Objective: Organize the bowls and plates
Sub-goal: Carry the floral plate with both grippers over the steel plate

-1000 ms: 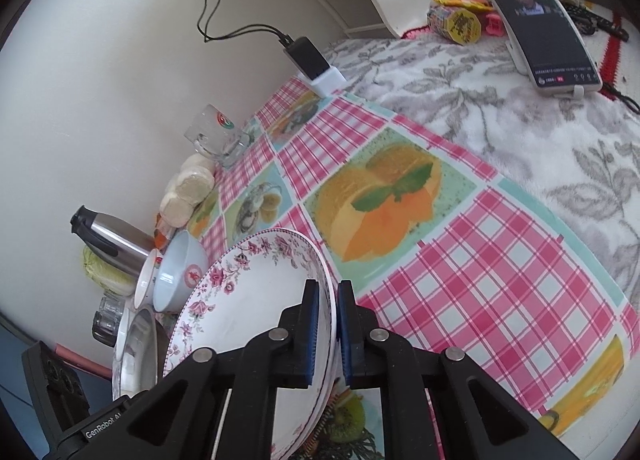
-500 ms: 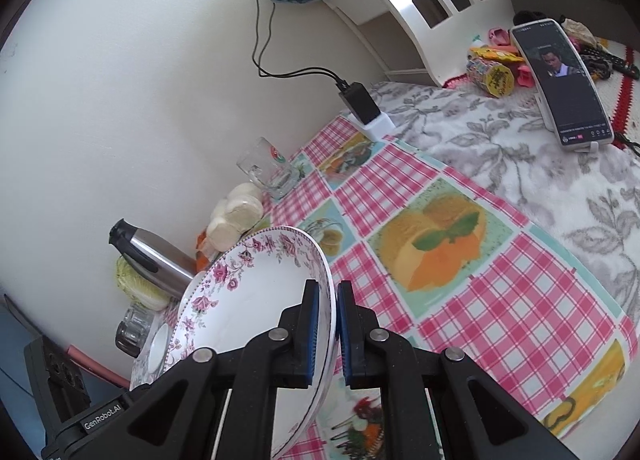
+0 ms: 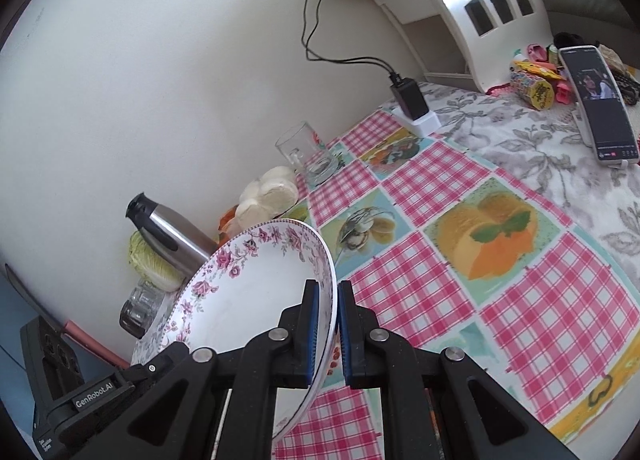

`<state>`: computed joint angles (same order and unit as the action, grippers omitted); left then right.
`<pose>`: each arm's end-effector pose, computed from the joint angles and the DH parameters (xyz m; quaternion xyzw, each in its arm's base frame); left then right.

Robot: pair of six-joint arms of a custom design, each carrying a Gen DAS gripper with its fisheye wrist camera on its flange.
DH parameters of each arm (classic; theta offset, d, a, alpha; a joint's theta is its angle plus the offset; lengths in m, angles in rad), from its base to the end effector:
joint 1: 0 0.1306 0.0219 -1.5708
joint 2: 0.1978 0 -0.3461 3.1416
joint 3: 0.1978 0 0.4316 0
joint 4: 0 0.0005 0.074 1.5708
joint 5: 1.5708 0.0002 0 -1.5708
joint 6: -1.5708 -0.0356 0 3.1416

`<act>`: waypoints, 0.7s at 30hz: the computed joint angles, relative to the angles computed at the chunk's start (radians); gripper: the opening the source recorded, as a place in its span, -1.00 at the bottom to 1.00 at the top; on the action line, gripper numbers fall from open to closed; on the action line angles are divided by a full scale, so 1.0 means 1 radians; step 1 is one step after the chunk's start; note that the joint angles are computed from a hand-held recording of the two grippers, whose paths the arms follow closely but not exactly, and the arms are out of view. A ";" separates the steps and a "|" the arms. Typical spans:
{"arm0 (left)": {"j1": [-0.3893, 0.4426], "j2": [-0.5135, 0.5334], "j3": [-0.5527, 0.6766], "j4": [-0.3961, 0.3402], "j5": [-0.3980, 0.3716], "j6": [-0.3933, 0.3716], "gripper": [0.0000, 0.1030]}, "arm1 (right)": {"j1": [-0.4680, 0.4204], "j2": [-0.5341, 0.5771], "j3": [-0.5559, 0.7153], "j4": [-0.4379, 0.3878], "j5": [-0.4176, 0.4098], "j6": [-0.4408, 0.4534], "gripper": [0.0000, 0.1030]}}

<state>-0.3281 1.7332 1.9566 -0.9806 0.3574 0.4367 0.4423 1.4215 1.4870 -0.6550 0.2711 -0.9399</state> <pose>0.6042 -0.2194 0.4762 0.0212 0.9063 -0.2968 0.3003 0.5097 0.2303 0.4442 0.2769 0.8313 0.2057 0.4357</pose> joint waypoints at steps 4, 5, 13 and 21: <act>0.030 -0.008 -0.014 0.003 0.017 0.003 -0.77 | 0.021 0.042 0.047 -0.016 -0.002 0.006 -0.80; 0.038 -0.010 -0.018 0.004 0.022 0.003 -0.77 | 0.027 0.054 0.061 -0.024 -0.001 0.008 -0.80; 0.106 -0.050 -0.074 0.033 0.051 0.009 -0.77 | 0.071 0.139 0.159 -0.054 -0.015 0.011 -0.80; 0.178 -0.075 -0.126 0.065 0.081 0.049 -0.77 | 0.108 0.230 0.261 -0.059 -0.053 0.026 -0.80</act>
